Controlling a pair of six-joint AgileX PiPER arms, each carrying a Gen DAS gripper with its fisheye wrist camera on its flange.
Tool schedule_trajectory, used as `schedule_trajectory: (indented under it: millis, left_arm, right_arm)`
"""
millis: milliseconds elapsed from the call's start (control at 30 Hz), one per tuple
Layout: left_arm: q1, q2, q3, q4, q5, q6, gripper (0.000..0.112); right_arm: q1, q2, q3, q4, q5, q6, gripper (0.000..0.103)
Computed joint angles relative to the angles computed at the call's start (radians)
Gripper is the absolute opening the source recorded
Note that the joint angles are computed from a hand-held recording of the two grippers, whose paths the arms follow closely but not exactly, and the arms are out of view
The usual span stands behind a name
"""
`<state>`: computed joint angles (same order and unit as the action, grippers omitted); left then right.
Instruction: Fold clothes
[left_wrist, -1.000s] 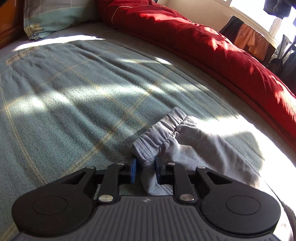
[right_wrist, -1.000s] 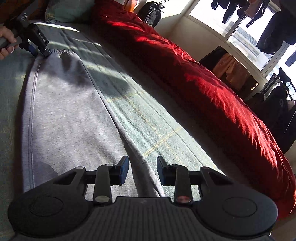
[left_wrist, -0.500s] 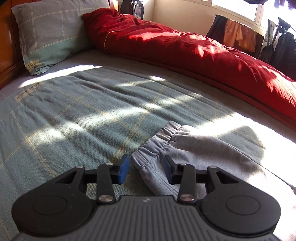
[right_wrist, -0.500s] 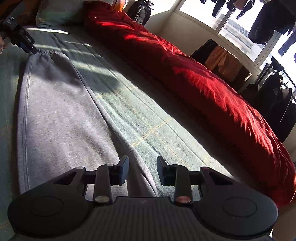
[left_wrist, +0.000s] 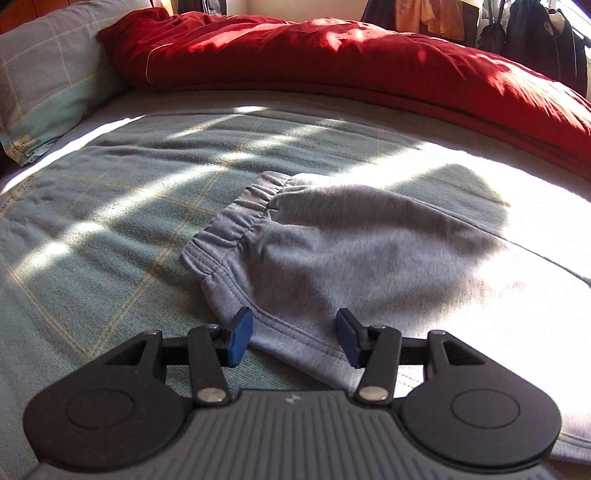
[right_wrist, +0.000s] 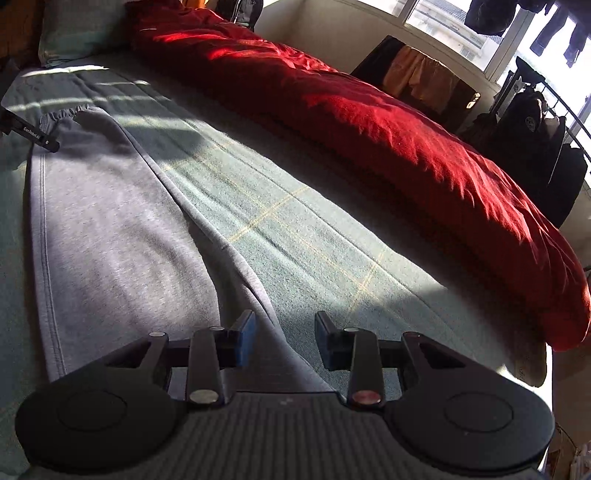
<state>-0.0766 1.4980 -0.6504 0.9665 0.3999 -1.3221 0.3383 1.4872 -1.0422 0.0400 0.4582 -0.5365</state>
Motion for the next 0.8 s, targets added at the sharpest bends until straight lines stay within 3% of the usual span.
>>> schedule_trajectory:
  millis: [233,400,600,667,800]
  left_arm:
    - [-0.3,-0.173,-0.097,-0.15,0.293,0.127,0.047]
    - [-0.589,-0.128,-0.281,-0.184,0.471,0.142,0.049]
    - [-0.83,0.032,-0.502,-0.224,0.529,0.174,0.05]
    - [-0.872,0.09,-0.562,-0.249,0.512,0.195,0.05]
    - [-0.933,0.24,-0.695,-0.297,0.448,0.258,0.05]
  right_arm:
    - [-0.284,-0.179,0.03,0.284,0.149,-0.315,0.039]
    - [-0.53,-0.319,0.02,0.473,0.325,-0.563,0.039]
    - [-0.913,-0.406,-0.007,0.699,0.613,-0.885,0.039]
    - [-1.019,-0.408,0.0,0.74,0.688,-0.974,0.039]
    - [-1.151,-0.39,0.042,0.781,0.757,-1.101,0.039]
